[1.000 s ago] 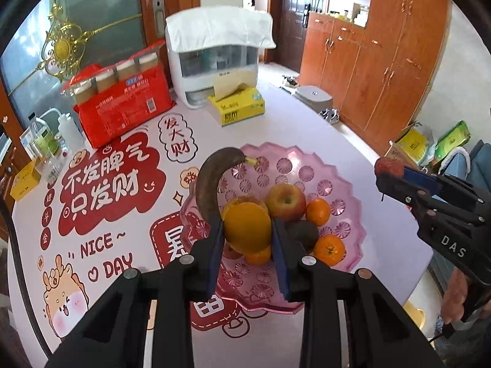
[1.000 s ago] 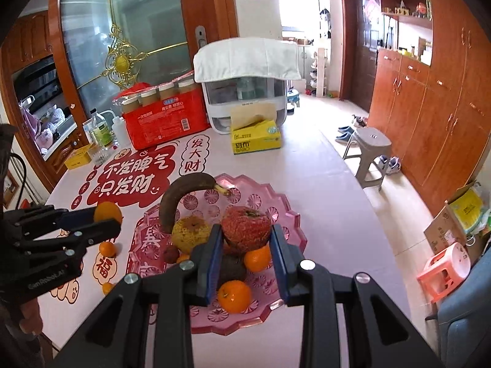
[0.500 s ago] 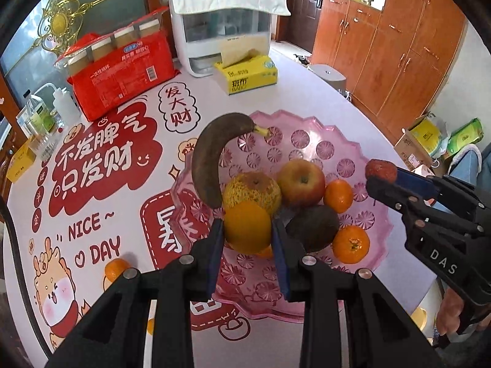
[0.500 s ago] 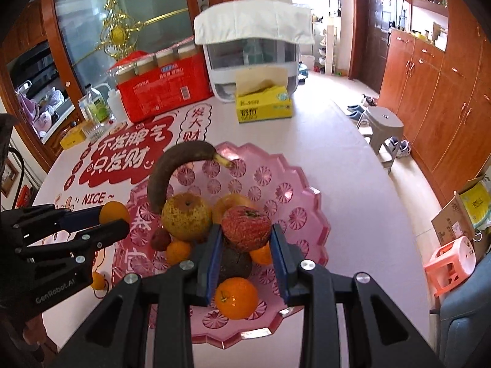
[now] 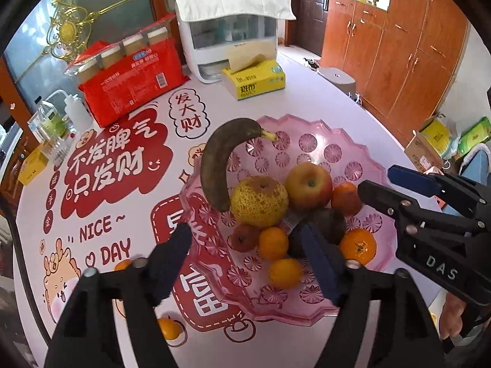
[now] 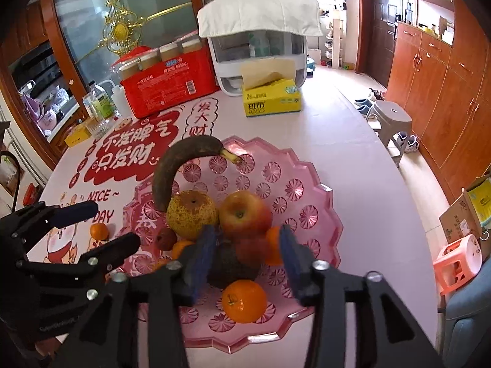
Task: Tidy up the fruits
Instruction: 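Carry both fruits into the pink bowl and open both tools, then move both tools back toward the mandarins left on the cloth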
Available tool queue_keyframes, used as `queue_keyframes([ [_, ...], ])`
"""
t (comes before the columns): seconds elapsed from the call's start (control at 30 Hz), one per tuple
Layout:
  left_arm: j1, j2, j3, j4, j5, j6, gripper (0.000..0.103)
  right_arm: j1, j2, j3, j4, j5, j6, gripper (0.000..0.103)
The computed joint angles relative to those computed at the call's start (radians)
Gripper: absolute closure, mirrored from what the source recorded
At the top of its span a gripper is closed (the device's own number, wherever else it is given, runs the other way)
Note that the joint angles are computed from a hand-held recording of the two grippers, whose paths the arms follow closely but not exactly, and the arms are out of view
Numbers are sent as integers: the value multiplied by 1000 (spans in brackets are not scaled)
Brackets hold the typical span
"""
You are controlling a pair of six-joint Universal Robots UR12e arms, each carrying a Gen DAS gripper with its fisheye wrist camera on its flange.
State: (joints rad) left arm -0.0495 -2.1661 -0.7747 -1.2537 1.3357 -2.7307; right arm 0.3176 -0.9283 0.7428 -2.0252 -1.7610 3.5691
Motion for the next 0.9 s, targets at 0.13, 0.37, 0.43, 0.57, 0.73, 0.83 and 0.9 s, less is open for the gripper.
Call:
queue_keyframes([
  [0.13, 2, 3, 1, -10, 8, -8, 24, 5, -6, 9, -26, -14, -10, 49],
  [0.37, 11, 30, -35, 9, 15, -18, 21, 9, -20, 27, -41, -11, -5, 49],
  [0.43, 15, 39, -46, 19, 18, -23, 21, 10, -25, 34, -46, -7, -2, 49],
  [0.57, 22, 54, -60, 26, 13, -27, 20, 17, -33, 42, -49, -23, -3, 49],
  [0.73, 31, 76, -88, 60, 10, -28, 18, 23, -46, 58, -62, -31, 6, 49],
  [0.83, 37, 85, -95, 64, 4, -32, 17, 27, -51, 62, -65, -29, 9, 49],
  [0.9, 41, 91, -100, 67, 0, -35, 17, 30, -52, 61, -64, -29, 8, 49],
])
